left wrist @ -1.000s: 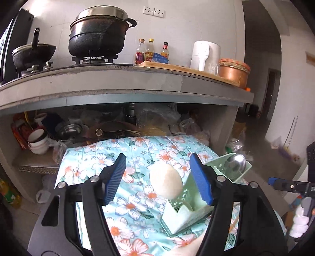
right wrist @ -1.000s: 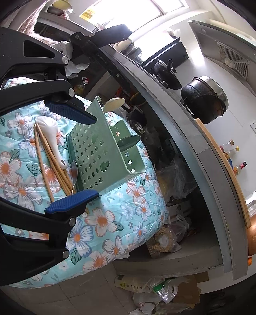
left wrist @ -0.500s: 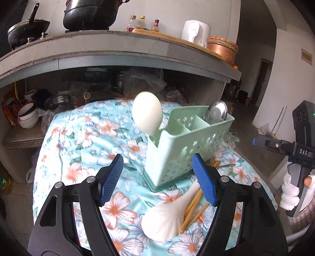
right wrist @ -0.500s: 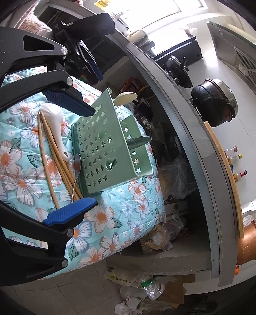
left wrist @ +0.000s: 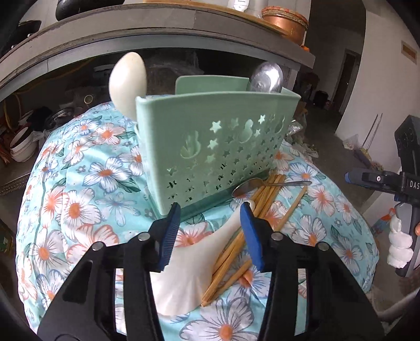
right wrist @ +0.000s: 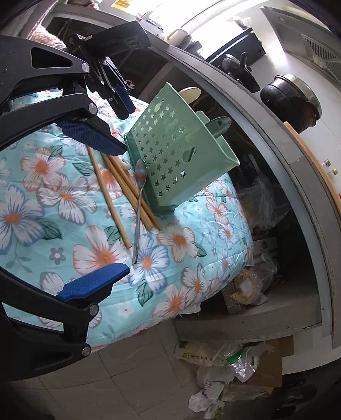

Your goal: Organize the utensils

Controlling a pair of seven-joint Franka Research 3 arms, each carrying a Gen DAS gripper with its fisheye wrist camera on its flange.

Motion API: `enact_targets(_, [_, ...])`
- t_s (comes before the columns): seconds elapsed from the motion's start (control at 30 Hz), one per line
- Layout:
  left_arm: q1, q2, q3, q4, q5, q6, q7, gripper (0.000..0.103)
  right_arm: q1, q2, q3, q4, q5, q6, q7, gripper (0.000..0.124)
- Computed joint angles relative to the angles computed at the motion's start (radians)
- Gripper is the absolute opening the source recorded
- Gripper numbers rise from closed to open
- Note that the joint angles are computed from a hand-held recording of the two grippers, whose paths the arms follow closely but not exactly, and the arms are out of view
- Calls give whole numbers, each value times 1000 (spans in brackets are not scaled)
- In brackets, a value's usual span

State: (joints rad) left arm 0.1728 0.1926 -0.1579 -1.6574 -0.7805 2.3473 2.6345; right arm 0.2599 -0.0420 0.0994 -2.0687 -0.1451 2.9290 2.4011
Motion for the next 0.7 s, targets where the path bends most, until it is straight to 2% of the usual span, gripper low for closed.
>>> enact_targets(0.1, [-25,0,-7,-20,51,49,5,26,13,18,-10,4,115,15,-113,71])
enact_targets(0.23, [-37,1,-16,-23,79,68,7,20,26,60,-15,43,195,4,-240,60])
enact_targets(0.33, [-42,-4,-19,-33,88,81,3,19,39,106,-26,109,143,-40,-275,50])
enact_targets(0.5, [-42,-28,-13,-62,82,93,2,18,77,205,-46,261,38,-143,-411,33])
enact_targets(0.6, [-38,-36,-3,-71,75,92,1,18,100,257,-62,341,-3,-207,-486,25])
enact_targets(0.7, [-29,-44,6,-75,58,79,9,18,103,302,-61,406,24,-254,-573,23])
